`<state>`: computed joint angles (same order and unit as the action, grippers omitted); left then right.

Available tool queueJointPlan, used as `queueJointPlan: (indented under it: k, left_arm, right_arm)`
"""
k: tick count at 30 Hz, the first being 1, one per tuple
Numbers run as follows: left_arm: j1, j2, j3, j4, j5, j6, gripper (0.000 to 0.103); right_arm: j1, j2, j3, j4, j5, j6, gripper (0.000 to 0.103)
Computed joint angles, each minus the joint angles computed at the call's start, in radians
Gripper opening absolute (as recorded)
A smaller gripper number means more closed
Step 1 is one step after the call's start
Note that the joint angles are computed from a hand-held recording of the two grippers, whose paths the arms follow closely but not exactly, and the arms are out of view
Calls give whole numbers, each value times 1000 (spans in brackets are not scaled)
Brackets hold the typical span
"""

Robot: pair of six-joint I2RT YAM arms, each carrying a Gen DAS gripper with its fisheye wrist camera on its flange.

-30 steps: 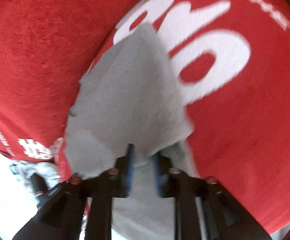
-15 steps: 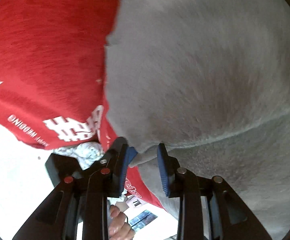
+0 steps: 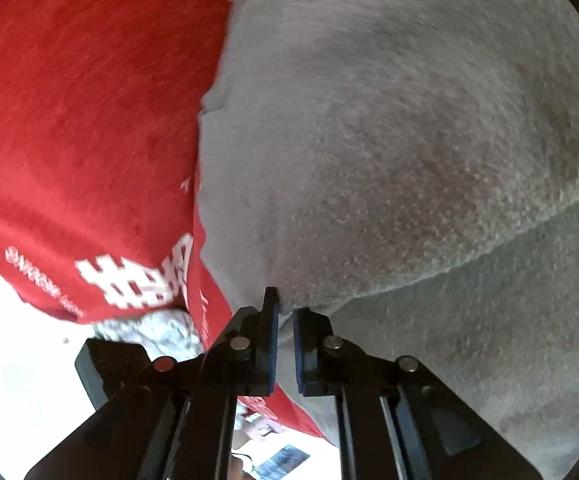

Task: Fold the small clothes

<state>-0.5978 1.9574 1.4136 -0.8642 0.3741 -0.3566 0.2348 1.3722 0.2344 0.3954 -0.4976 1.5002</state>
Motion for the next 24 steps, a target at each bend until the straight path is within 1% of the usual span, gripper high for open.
queueJointPlan:
  k: [2, 5, 6, 7, 8, 9, 10, 11, 12, 13, 14, 15, 16, 17, 18, 19, 21, 22, 24]
  left_arm:
    - [-1, -6, -20, -9, -36, 14, 37]
    - [6, -22, -35, -14, -54, 17, 37]
    - [0, -31, -25, -28, -86, 15, 37]
    - [-1, -40, -25, -34, -103, 22, 37]
    - [-5, -53, -20, -41, -126, 25, 37]
    - [-11, -67, -11, -49, -147, 28, 37]
    - [-17, -76, 1, -57, -156, 31, 37]
    - [-21, -82, 7, -61, -162, 33, 37]
    - [-31, -86, 23, -64, -173, 33, 37]
    - [-43, -81, 42, -67, -182, 32, 37]
    - [-54, -72, 57, -67, -189, 28, 37]
    - [-68, -56, 78, -67, -197, 26, 37]
    - [-79, -38, 98, -68, -203, 21, 37]
    - [-94, -15, 120, -69, -211, 10, 37]
    - [-110, 13, 139, -65, -220, -2, 37]
    - [-121, 32, 156, -66, -227, -13, 37]
    - [-146, 70, 178, -65, -262, -27, 37]
    - [-154, 86, 186, -68, -277, -34, 37]
    - [-160, 108, 188, -73, -289, -46, 37]
  right_arm:
    - [14, 34, -8, 13, -5, 1, 7]
    - [-3, 106, -41, 132, -46, 11, 8]
    - [-19, 99, -44, 122, -73, 3, 12]
    - [-42, 80, -39, 84, -115, -26, 12]
    - [-76, 22, -18, -32, -168, -104, 12]
    - [-98, -38, 3, -148, -185, -178, 12]
    - [-139, -133, 43, -350, -189, -312, 12]
    - [-208, -234, 98, -587, -173, -479, 12]
    - [-273, -295, 136, -738, -153, -592, 14]
    - [-363, -343, 175, -879, -128, -711, 24]
    - [-479, -374, 219, -1010, -84, -838, 31]
    - [-565, -385, 245, -1080, -50, -919, 45]
    - [-679, -375, 278, -1142, -2, -1019, 49]
    - [-799, -336, 310, -1175, 46, -1118, 49]
    - [-872, -297, 326, -1175, 79, -1166, 49]
    - [-932, -255, 337, -1161, 95, -1199, 49]
    - [-1039, -136, 354, -1107, 85, -1255, 49]
    - [-1066, -86, 360, -1084, 75, -1277, 49]
    - [-1063, 2, 367, -1042, 56, -1303, 49]
